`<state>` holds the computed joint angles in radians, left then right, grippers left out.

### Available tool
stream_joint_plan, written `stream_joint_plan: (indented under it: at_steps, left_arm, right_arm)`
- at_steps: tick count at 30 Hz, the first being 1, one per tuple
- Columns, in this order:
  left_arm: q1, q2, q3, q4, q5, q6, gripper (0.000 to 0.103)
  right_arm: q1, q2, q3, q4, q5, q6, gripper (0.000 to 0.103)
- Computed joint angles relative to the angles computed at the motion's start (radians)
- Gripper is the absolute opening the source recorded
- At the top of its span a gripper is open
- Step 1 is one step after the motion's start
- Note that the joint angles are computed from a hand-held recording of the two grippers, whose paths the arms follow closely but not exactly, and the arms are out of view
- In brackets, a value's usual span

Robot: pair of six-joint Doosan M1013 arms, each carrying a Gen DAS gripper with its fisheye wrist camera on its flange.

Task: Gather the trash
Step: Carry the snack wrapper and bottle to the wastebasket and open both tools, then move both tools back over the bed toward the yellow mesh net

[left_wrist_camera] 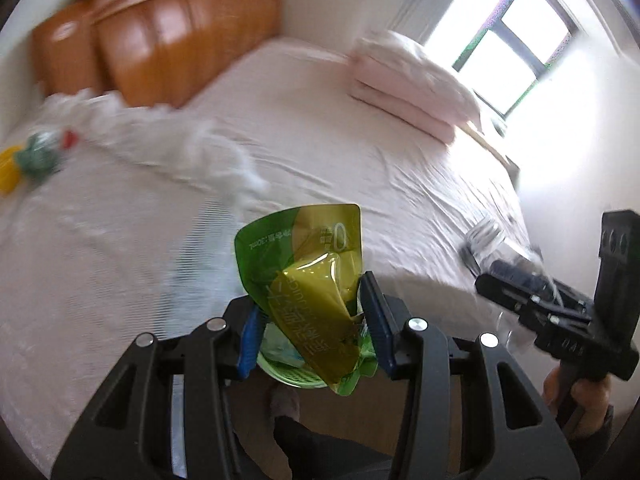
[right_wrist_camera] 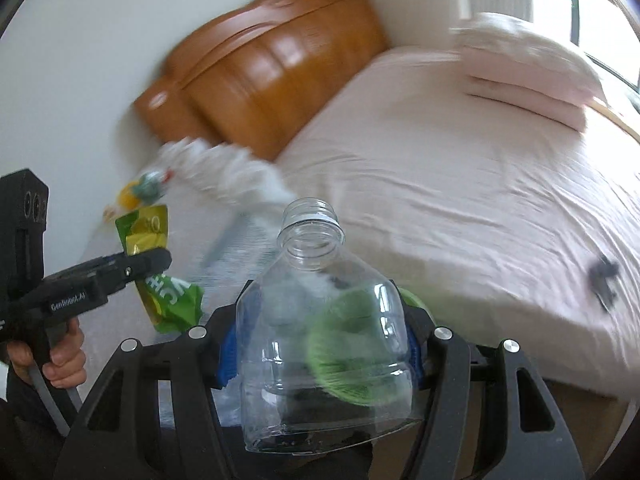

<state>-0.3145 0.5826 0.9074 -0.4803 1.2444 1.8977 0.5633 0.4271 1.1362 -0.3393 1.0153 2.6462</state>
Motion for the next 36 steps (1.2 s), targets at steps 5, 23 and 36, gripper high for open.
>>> stream_joint_plan:
  at_steps: [5,23,36]
  left_arm:
    - [-0.062,0.014,0.008,0.037,0.020,0.036,0.044]
    - [-0.137,0.121,0.067,0.247,0.075,-0.065,0.085]
    - [-0.089,-0.039,0.123,0.207,-0.123,-0.078,0.095]
  right_arm:
    - [-0.007,-0.068,0.104,-0.058,-0.018,0.103,0.063]
    - [-0.020,-0.096,0.169,0.033,-0.039,0.027,0.063]
    - [-0.038,-0.043,0.145,0.100,-0.064,-0.044,0.063]
